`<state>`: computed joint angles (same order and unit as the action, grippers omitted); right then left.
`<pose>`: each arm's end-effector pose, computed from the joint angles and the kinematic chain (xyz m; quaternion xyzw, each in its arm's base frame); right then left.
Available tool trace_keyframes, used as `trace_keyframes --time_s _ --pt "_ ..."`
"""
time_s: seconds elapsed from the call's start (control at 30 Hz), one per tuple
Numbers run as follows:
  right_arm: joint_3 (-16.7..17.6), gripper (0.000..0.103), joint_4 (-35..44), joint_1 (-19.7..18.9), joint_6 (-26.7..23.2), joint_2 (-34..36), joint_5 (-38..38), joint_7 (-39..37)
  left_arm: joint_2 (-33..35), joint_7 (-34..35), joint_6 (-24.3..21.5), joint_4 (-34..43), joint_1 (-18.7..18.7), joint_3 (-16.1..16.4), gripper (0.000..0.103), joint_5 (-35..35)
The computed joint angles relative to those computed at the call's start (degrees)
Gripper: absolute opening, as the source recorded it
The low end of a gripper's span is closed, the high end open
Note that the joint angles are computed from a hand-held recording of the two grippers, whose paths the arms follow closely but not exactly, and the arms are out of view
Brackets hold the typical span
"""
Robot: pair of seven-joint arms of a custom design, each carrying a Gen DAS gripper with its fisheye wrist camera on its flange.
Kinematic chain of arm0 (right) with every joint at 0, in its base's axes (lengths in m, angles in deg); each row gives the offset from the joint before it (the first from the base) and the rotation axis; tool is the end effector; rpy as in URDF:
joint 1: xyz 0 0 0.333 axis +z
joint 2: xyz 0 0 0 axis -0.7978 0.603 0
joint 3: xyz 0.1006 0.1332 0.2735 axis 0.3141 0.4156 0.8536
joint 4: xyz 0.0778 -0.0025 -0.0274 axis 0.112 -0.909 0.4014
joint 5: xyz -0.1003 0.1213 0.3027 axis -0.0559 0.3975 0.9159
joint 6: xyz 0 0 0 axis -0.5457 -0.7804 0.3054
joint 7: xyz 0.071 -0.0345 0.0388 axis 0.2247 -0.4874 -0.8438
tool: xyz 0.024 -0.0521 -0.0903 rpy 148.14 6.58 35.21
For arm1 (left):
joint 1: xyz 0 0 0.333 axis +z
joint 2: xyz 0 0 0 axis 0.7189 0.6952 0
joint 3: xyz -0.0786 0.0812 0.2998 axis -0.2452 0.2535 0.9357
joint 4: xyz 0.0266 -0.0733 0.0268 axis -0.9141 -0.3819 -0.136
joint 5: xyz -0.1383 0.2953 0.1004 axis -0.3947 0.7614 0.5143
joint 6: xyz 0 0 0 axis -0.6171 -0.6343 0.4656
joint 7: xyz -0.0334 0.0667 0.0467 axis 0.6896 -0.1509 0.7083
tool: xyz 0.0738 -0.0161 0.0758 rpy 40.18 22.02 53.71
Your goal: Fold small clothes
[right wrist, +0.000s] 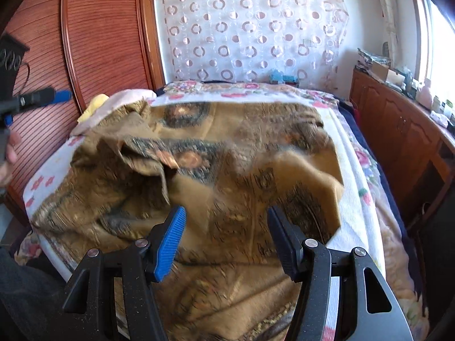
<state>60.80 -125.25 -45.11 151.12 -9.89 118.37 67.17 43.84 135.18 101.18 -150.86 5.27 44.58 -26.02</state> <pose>0.6111 0.1331 0.4125 -0.7902 0.4019 -0.1734 0.4290 0.5729 -0.2618 0.4417 -0.5864 0.6573 -0.4090 0.2381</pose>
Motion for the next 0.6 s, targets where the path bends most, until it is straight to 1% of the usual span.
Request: trace_keyframes --time_s 0.1,0.13,0.17,0.23,0.27,0.37,0.43,0.6 --pt "0.57 0.062 0.74 0.30 0.09 -0.27 0.92 -1.53 0.16 -0.65 2.39 -4.04 -7.39 8.96 0.076 -3.82" --pt "0.62 0.062 1.21 0.55 -0.21 -0.27 0.69 -1.48 0.23 -0.38 2.81 -5.28 -9.33 11.24 0.076 -5.43" --pt "0.74 0.062 1.57 0.76 -0.36 -0.33 0.71 -1.64 0.32 -0.09 3.02 -6.70 -12.04 14.19 0.076 -7.33" --pt "1.11 0.062 2.34 1.27 -0.53 -0.47 1.09 -2.49 0.63 0.84 3.78 -9.06 -15.86 18.29 0.076 -10.49" --pt "1.22 0.062 2.62 1.46 -0.86 -0.52 1.15 -2.79 0.67 1.28 4.03 -10.13 -17.24 19.72 0.076 -12.00" --pt "1.82 0.062 3.28 2.44 -0.98 -0.89 2.15 -4.70 0.90 2.78 4.60 -11.62 -17.69 20.26 0.076 -14.97" --pt "1.96 0.062 3.85 3.20 -1.44 -1.05 2.13 -5.36 1.27 4.09 4.71 -12.60 -19.53 22.02 0.076 -17.41" --pt "2.21 0.062 4.85 4.71 -2.31 -0.86 1.50 -7.62 2.01 7.34 4.61 -13.52 -21.28 23.33 0.076 -22.10"
